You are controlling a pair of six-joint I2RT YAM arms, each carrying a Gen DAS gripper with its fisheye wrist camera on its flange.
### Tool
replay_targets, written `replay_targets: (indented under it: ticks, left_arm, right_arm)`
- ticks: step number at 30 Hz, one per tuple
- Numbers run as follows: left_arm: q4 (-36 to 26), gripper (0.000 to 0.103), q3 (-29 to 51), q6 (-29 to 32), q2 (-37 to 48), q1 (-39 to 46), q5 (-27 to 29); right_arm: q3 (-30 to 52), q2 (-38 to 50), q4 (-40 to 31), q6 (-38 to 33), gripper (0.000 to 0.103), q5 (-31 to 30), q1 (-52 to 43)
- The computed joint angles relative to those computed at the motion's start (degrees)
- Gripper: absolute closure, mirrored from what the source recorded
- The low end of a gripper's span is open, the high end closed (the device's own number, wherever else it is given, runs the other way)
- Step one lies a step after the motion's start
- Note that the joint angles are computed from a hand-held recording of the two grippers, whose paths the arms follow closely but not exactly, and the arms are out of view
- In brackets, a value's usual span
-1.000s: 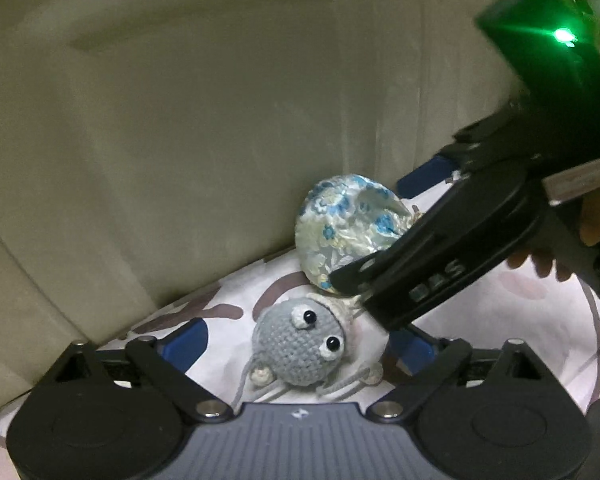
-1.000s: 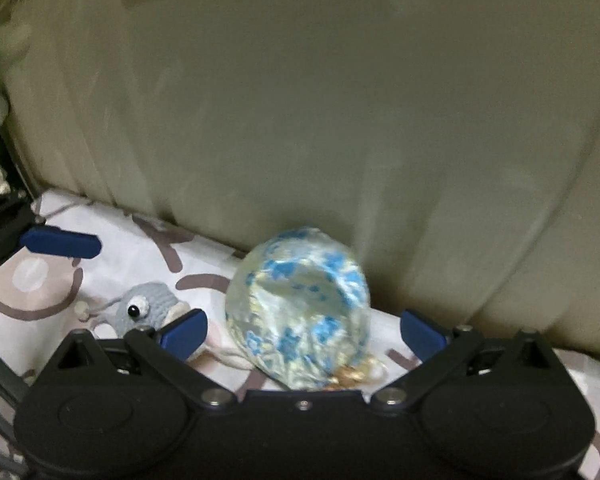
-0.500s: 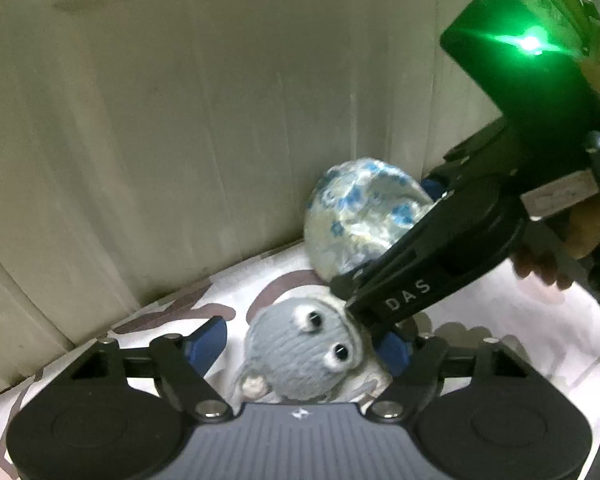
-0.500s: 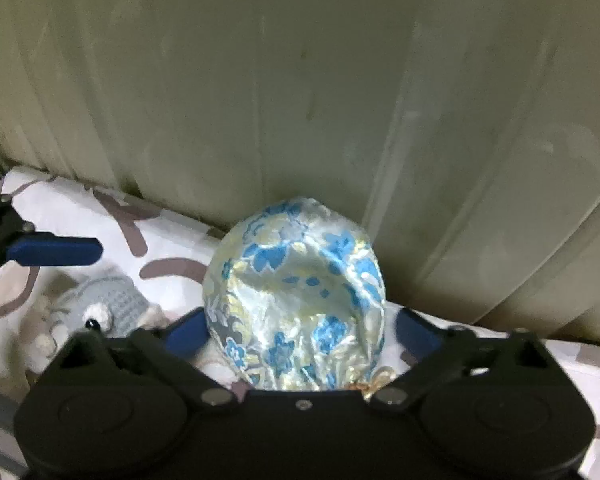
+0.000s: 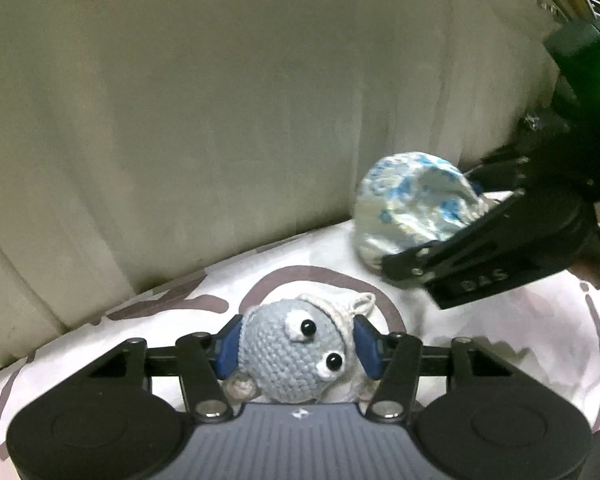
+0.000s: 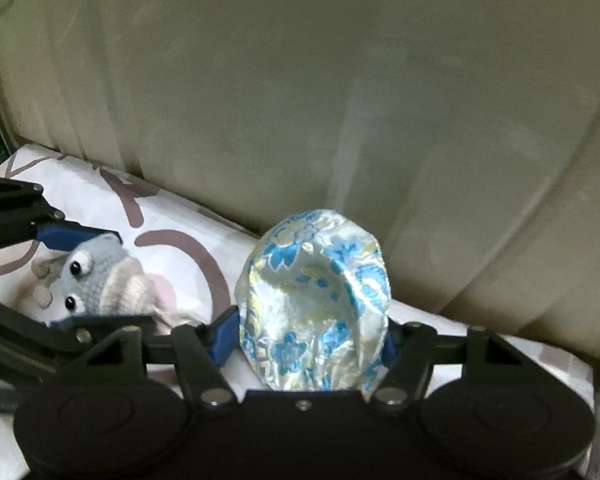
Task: Organize objects
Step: 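Close left tool on grey knitted doll while right tool grasps blue-floral pouch, then carry grey doll and floral pouch over the black box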
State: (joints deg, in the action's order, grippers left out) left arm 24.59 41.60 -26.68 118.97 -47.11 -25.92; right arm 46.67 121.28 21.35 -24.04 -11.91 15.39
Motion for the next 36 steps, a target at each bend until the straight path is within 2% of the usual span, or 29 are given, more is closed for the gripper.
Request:
replay_targets:
  ticks: [5, 8, 9, 14, 19, 29, 36]
  left_arm:
    - [-6.33, 0.045, 0.95, -2.73, -3.62, -1.14, -1.77]
    - [-9.63, 0.045, -1.58, -6.95, -7.97, -2.91, -3.19]
    - [-10.76, 0.045, -2.03, -8.22, -9.08, -3.59, -3.70]
    - [-20.05, 0.045, -4.37, -15.80, -17.46, -8.69, -6.99]
    - [-28.92, 0.045, -3.22, -22.48, -21.64, -13.11, -9.73]
    - [-47.05, 0.046, 2.05, -38.16, -26.39, -24.02, -13.50]
    - [-61.50, 0.046, 8.01, -50.62, -26.83, -31.98, -14.90]
  right_arm:
    - [-3.28, -4.35, -1.08, 0.48, 0.040, -1.60, -2.15]
    - [-5.32, -7.73, -3.10, 1.02, 0.055, -3.07, -3.75]
    - [-5.77, -8.80, -4.30, 1.46, 0.063, -3.55, -4.10]
    - [-10.30, -16.23, -8.41, 1.32, 0.082, -5.42, -6.39]
    - [-14.36, -25.03, -14.60, 1.29, 0.085, -7.68, -9.95]
    - [-21.52, -38.89, -21.36, 5.96, 0.086, -10.17, -13.46]
    - [-24.84, -53.50, -33.48, 5.05, 0.086, -15.09, -19.58]
